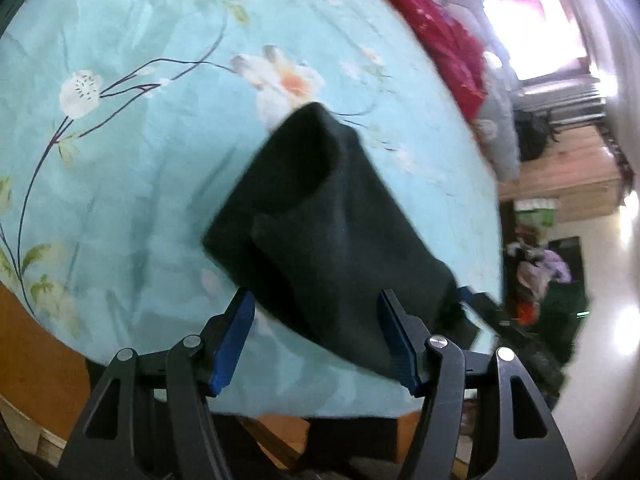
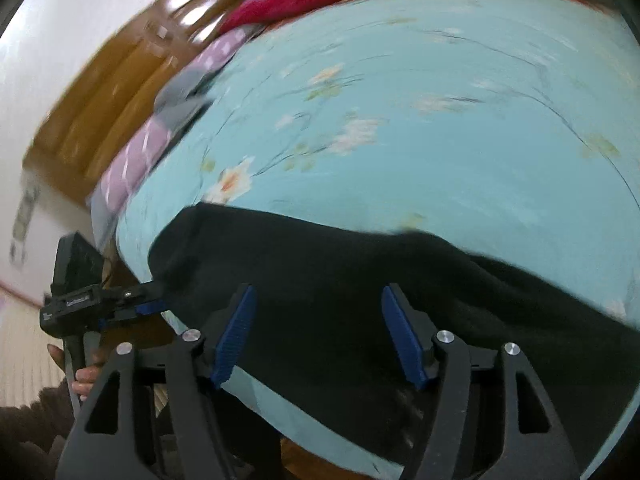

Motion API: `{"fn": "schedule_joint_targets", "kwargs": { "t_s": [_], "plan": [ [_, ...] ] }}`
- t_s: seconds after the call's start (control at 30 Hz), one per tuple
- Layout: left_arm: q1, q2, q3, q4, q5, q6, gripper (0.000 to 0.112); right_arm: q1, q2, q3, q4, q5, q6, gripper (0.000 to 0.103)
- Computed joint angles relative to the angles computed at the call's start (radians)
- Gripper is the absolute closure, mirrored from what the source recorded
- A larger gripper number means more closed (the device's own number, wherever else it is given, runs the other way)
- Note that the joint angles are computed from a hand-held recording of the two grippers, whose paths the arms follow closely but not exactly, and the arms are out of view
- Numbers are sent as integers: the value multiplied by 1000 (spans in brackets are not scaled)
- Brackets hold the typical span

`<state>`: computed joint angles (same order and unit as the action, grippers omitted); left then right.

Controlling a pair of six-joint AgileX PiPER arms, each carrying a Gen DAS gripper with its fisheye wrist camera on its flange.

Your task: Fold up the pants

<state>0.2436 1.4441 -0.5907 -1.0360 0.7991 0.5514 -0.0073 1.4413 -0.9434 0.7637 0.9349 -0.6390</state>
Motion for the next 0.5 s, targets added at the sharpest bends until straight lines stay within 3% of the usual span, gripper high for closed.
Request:
{"fn": "schedule_joint_targets", "kwargs": {
  "t_s": [0.07, 0.1, 0.17, 0.27, 0.33, 0.5],
  "plan": [
    [-41, 52, -8, 55, -96, -47, 49, 100, 52, -80, -54, -17, 67, 33],
    [-44, 79, -6, 39, -105, -33, 49, 138, 76, -119, -86, -23, 99, 32],
    [-2, 66, 27, -37, -67, 42, 49, 206, 117, -188, -158, -23, 151, 31],
    [56, 63, 59, -116, 61, 155, 45, 301, 210, -319, -251, -3, 213, 29],
    [82, 69, 79, -131, 88, 180, 37, 351, 288, -416, -290, 30, 232, 28],
    [103, 203, 100, -257, 113, 259, 37, 491, 551, -741, -444, 194, 283, 27]
  ]
}}
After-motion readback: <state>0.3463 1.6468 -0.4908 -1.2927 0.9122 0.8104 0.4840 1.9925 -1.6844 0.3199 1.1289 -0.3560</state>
